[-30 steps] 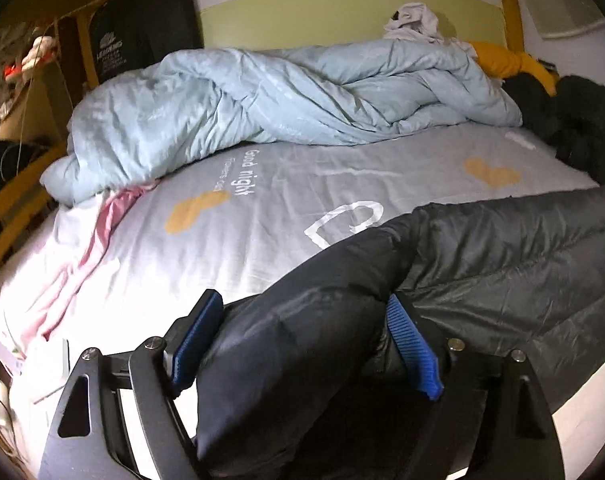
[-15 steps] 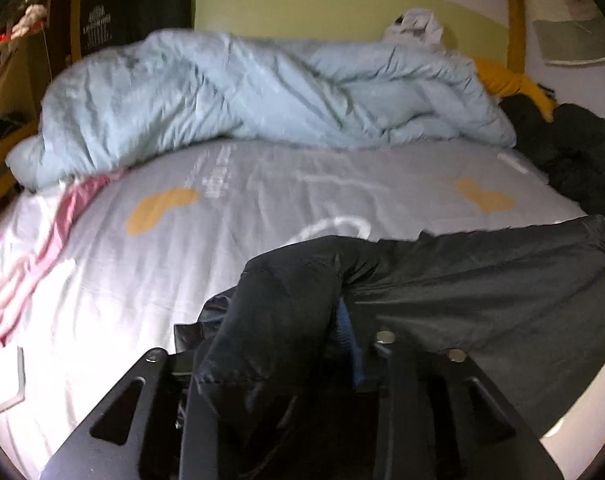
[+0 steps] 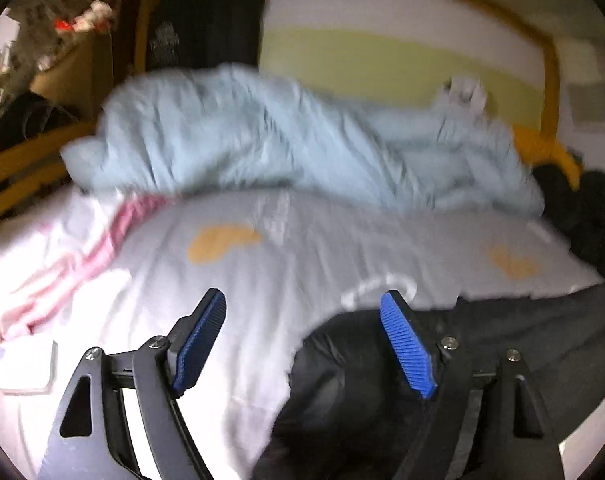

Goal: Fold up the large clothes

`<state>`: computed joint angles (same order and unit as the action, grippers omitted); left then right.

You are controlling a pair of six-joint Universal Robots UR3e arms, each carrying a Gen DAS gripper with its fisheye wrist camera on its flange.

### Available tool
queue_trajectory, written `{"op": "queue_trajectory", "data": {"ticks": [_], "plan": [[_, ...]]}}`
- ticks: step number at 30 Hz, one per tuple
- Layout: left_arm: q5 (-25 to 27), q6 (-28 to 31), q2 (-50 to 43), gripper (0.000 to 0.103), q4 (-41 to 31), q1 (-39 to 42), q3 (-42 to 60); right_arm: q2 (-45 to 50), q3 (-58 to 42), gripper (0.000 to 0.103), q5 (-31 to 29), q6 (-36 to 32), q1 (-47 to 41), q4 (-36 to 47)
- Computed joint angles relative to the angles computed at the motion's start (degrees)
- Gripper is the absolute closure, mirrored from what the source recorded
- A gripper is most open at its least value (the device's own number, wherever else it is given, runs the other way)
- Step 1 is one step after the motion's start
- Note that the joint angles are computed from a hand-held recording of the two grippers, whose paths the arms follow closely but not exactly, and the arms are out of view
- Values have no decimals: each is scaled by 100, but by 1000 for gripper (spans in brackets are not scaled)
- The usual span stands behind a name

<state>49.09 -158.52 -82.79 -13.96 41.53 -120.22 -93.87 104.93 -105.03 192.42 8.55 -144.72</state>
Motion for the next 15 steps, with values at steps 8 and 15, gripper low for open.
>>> {"op": "queue_trajectory", "data": {"ticks": [8,15], "plan": [[-2107,3395,2888,12,-5047,1503,-189,-1077,819,14,799,-560,228,-1180],[106,1754,786,8,-3945,-564,529,-345,183,0,1809,-603,237,160]]}}
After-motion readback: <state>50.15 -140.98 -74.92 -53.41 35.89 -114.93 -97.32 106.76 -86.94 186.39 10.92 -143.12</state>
